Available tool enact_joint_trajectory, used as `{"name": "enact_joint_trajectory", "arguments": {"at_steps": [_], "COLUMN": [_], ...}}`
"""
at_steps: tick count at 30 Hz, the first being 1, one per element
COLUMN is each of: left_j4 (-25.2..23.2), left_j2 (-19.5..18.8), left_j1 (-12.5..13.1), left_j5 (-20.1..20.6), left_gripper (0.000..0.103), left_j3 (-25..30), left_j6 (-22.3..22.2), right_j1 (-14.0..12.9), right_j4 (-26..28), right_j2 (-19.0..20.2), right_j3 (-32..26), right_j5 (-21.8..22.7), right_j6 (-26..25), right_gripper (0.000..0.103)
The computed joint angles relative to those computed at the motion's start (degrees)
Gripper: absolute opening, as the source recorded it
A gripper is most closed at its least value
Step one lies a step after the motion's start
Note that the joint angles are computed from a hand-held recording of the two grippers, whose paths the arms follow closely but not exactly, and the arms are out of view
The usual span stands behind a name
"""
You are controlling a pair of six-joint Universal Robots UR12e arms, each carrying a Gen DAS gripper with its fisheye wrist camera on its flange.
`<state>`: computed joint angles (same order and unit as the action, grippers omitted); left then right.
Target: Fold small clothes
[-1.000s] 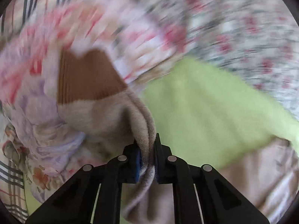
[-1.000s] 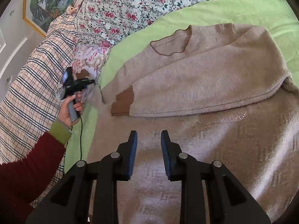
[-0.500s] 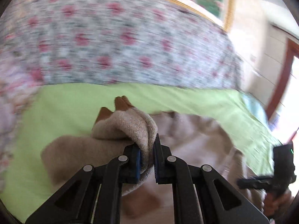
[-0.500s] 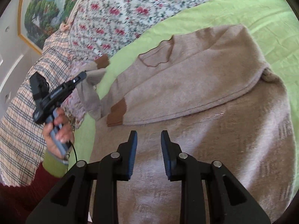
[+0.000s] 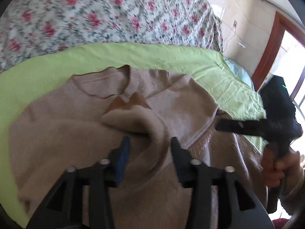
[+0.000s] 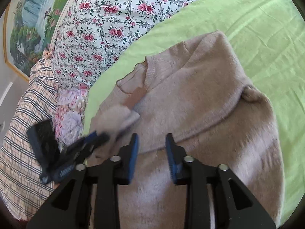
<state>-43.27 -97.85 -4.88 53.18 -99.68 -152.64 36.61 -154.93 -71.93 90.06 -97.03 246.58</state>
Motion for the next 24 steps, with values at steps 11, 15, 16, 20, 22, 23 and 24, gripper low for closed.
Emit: {"name": "enact_joint_trajectory", "arguments": {"at_steps": [11, 15, 16, 20, 22, 23, 24], "left_j4": [6.88, 4.32, 3.90, 3.59, 4.53, 4.99, 5.24], "left_j2": [3.55, 2.37, 1.72, -0.66, -1.39, -1.70, -1.96], "left_j1": [6.85, 6.94, 6.37, 4.63, 3.88, 3.45, 3.21], "left_j5": [15.47, 22.02, 24.39, 29.14, 31.74, 33.57, 34.30], "left_gripper": [0.057, 0.057, 0.057, 0.059, 0.059, 0.059, 0.058], "left_j3": [-5.18, -4.34, -3.84, -1.60, -0.78, -0.43, -0.19], "left_j6": [-10.31, -10.47, -10.59, -14.63, -18.23, -20.77, -22.69], "right_j1": [-4.78, -5.91, -5.85, -4.24, -2.50, -1.75, -0.98], "right_j4": [0.67, 1.44, 2.28, -3.85, -14.05, -16.86, -17.88], "right_j2": [7.70, 10.61, 10.83, 9.61, 7.50, 6.65, 5.54], "right_j3": [-7.61, -10.90, -11.53, -11.54, -8.52, -7.25, -5.69], "right_j5": [10.59, 14.88, 14.71, 6.34, -2.91, -6.66, -10.48], "right_j6": [-3.09, -3.75, -4.70, -7.27, -8.93, -9.41, -9.18], "right_gripper": [0.044, 0.043, 0.028, 0.008, 0.008, 0.008, 0.008]}}
